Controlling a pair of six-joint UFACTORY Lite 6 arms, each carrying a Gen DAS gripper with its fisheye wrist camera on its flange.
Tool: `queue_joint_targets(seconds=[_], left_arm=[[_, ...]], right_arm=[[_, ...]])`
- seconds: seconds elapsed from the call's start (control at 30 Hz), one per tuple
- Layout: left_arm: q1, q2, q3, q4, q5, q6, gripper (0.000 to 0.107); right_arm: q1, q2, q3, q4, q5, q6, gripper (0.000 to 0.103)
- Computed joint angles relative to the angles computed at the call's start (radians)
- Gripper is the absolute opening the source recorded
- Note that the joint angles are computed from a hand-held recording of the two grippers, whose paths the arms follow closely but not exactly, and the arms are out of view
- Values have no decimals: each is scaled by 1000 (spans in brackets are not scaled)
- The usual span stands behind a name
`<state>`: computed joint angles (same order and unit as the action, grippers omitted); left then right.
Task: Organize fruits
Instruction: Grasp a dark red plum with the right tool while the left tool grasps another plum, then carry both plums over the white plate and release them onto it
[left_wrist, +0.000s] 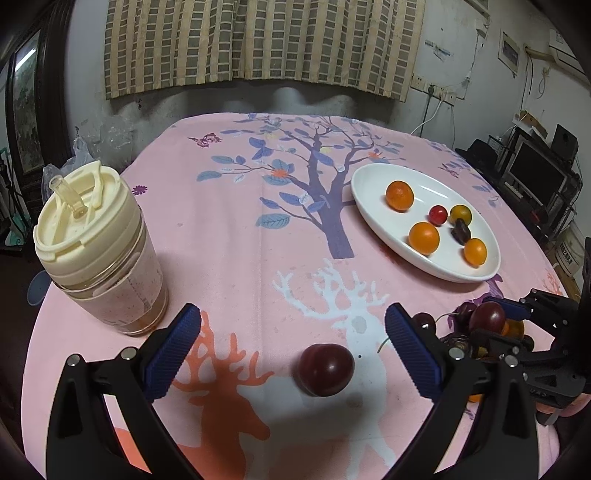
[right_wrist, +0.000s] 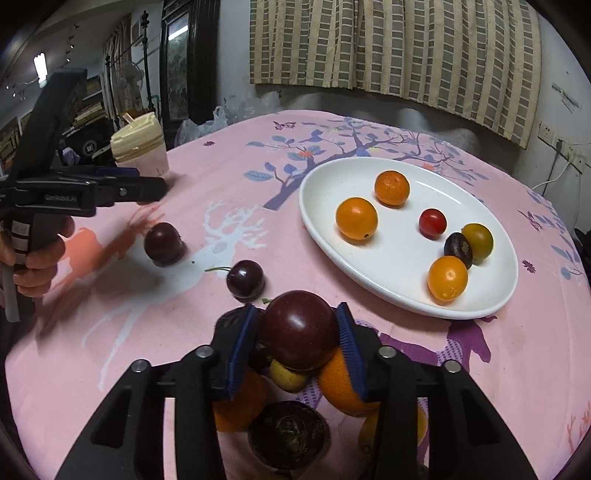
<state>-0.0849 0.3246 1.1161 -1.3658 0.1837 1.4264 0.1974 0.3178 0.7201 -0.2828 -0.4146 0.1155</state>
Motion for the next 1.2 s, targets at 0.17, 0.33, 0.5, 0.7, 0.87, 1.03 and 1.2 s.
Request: queue_joint_targets(seconds=[0.17, 0.33, 0.5, 0.7, 0.87, 1.03, 1.2], left_arm=[[-5, 4, -7, 35, 2, -7, 98], [-26, -10, -62, -62, -17, 165, 98], [-69, -16, -110, -140, -46, 312, 87], [-94, 22, -102, -35, -55, 233, 67], [-83, 55, -75, 54, -38, 130, 59], [-77, 82, -52, 73, -45, 95, 58], [-70, 97, -39, 77, -27, 85, 43]], right_arm=[[-64, -42, -19, -221, -36, 226, 39], [-150, -116, -73, -375, -124, 393, 39], [-208, -139, -86, -493, -186, 516, 39], [-206, -129, -79, -477, -176, 520, 39], [-206, -134, -85, -473, -179, 520, 39], [-208, -135, -85, -477, -178, 524, 39], [-208, -142, -92, -468, -180, 521, 39]])
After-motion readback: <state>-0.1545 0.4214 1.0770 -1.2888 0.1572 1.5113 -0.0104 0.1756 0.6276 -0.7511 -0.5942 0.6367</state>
